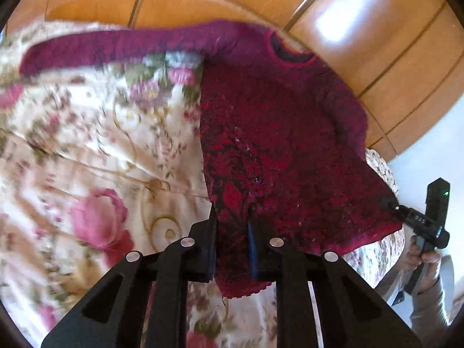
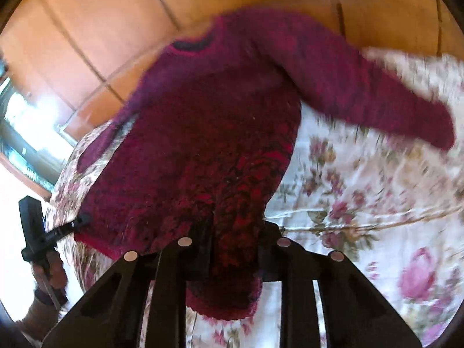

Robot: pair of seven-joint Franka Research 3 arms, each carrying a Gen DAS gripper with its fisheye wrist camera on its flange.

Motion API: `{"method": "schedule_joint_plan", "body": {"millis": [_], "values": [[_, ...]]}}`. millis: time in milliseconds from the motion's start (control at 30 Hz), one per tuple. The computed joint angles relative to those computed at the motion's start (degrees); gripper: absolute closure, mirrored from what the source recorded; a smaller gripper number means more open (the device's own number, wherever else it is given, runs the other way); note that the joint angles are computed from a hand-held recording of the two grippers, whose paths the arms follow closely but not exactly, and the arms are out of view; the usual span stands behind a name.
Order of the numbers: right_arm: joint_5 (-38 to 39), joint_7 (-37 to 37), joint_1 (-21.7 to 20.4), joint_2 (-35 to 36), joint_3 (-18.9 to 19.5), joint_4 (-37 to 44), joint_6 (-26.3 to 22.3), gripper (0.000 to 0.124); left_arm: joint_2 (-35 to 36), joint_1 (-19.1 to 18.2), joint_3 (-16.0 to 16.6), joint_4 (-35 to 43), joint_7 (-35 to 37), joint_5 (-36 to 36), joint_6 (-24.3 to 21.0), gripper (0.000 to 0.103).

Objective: Fold small clothes

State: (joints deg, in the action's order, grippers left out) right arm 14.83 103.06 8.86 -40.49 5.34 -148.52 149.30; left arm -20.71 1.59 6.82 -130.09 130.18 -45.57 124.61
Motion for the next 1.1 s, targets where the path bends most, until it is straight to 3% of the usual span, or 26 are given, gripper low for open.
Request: {"method": "schedule_joint_plan", "body": {"millis": [167,267,400,467,500,567,633,733,833,900,1000,1033,1100], "values": [[-0.72,-0.33,1.40,-9.71,0.91,-3.73,-7.12,0.104,-7.41,1.37,3.09,-3.27,1.78,0.30,-6.02,0.087],[0.80,-0.63,3.32,-15.13,0.08,-7.70,-12.90,0.104,-12.82,2.76,3.63,-8.40,2.09,5.47,-7.59,0.087],[1.15,1.42,3.25,-15.55,1.81,-10.74,-16.95,0.104,-15.81,3.41,5.03,-12.57,-0.63,8.95,-10.37,0.086],[0.94,2.46,2.46,-13.92,1.91,-10.25,-17.37,0.077,-14.85,2.92,5.77,-12.54,-1.15,8.53,-10.42,0.079],[0.05,2.76,1.74,-13.18,2.22,-9.60,-17.50,0.072,-14.43,3.04,5.84,-12.43,-1.99,7.76,-9.30,0.077],[-2.78,3.08,-0.17,-11.70,3.24,-7.71,-17.01,0.053,-12.56,3.47,6.03,-10.95,-3.86,6.83,-7.11,0.059],[-5.22,3.75,-1.51,-10.24,4.56,-5.80,-13.86,0.041,-9.95,4.55,5.22,-9.22,-6.68,6.46,-2.15,0.053],[-8.09,5.36,-0.85,-6.13,5.22,-3.67,-7.23,0.033,-3.96,6.76,3.76,-5.22,-14.70,8.85,3.55,0.053],[-7.30,4.42,-0.18,2.36,6.20,-0.21,0.75,0.032,1.57,8.62,2.97,-1.27,-21.55,10.36,8.58,0.053],[-8.74,4.61,0.17,8.89,7.47,3.07,4.42,0.032,5.56,9.35,3.84,2.61,-24.35,9.13,8.25,0.053],[-13.09,5.72,0.53,17.79,9.35,9.36,5.87,0.032,9.22,10.90,3.52,6.70,-26.76,6.32,8.91,0.052],[-16.20,6.95,-0.51,20.53,10.94,11.40,6.23,0.032,10.46,11.48,3.40,8.19,-26.67,5.67,9.45,0.045],[-20.95,9.79,-0.28,21.63,11.77,11.04,7.32,0.032,12.81,12.70,2.36,10.38,-28.51,5.56,11.49,0.044]]}}
